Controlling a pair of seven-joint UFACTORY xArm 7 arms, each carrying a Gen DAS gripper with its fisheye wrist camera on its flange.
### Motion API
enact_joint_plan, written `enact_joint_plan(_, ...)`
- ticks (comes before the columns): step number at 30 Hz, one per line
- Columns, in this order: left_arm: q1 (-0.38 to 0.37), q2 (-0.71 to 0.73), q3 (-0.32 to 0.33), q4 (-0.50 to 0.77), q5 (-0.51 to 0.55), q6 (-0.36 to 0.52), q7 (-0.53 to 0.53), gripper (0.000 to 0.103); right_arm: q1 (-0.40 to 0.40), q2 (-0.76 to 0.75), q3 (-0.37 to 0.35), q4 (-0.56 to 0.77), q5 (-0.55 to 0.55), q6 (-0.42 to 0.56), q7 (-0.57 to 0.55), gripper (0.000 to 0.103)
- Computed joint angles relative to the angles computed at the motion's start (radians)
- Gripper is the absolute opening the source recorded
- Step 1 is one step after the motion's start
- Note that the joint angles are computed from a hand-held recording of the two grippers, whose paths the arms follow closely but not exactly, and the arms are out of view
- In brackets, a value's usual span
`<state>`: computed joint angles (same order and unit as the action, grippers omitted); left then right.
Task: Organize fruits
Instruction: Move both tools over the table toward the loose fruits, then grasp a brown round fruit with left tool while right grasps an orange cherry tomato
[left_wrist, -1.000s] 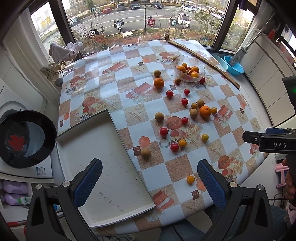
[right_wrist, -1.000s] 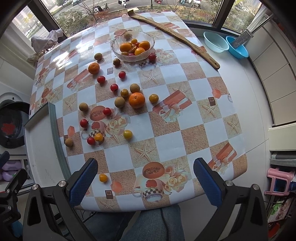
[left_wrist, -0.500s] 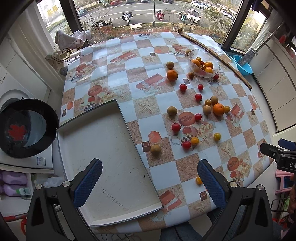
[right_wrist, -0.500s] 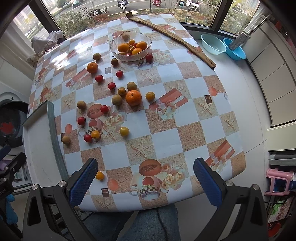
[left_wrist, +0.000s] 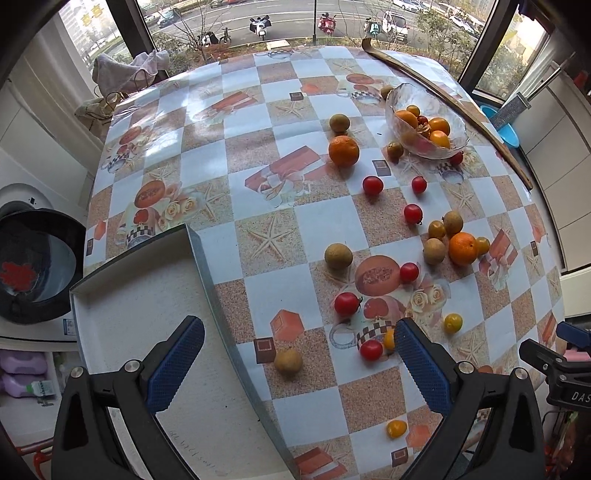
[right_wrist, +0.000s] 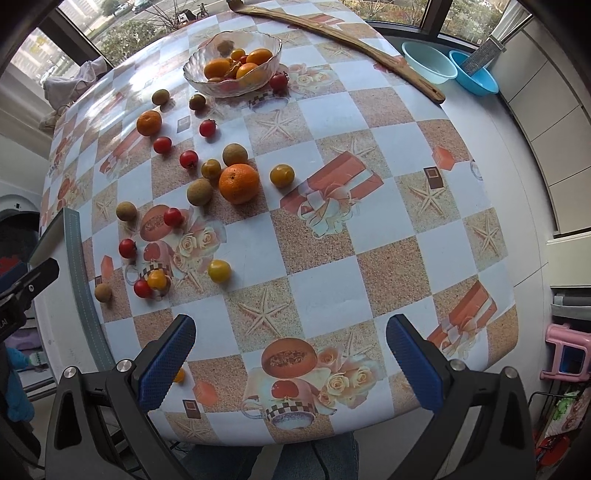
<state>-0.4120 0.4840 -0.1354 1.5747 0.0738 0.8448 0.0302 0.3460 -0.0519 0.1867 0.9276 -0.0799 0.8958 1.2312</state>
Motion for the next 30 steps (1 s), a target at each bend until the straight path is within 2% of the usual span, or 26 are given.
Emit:
enact_joint_plan(6,-0.049,0.120,0.019,0.078,0.047,-0.038,-0.052,0.103,-0.031,0.040,-0.030,-0.059,-0.021,-0.104,-0.095,0.103)
enact_joint_plan(14,-0.099,0.233,0.045,0.160,0.091,-0.113,-0.115,0.103,-0.071,0.109,-0.068,-0.084,-0.112,-0.226,-0.184,0.101)
enact_joint_plan(18,-0.114,0.256,0.058,0.178,0.107,-0.133,-0.142,0.103,-0.089,0.138,-0.084,-0.095,-0.133,-0.297,-0.216,0.085)
enact_joint_plan(20,-0.114,0.264,0.057,0.186,0.109,-0.135,-0.143,0.092,-0.097,0.154,-0.089,-0.095,-0.125,-0.343,-0.250,0.080)
enact_joint_plan(21,-0.115,0.270,0.057,0.194,0.111,-0.125,-0.140,0.090,-0.098,0.164,-0.091,-0.088,-0.124,-0.355,-0.267,0.079)
enact_joint_plan(24,-0.122,0.280,0.066,0.201,0.122,-0.124,-0.149,0.090,-0.091,0.195,-0.099,-0.057,-0.158,-0.358,-0.295,0.076)
enact_joint_plan(26,-0.120,0.278,0.067,0.191,0.124,-0.131,-0.154,0.085,-0.082,0.221,-0.106,-0.023,-0.186,-0.351,-0.304,0.073)
enact_joint_plan(27,-0.111,0.279,0.058,0.190,0.114,-0.133,-0.147,0.078,-0.078,0.229,-0.110,-0.012,-0.203,-0.351,-0.305,0.070)
enact_joint_plan(29,-0.105,0.276,0.054,0.184,0.102,-0.138,-0.151,0.078,-0.067,0.249,-0.120,0.016,-0.237,-0.340,-0.305,0.062)
enact_joint_plan(30,-0.098,0.273,0.047,0.178,0.092,-0.145,-0.147,0.072,-0.062,0.253,-0.124,0.023,-0.251,-0.334,-0.303,0.055)
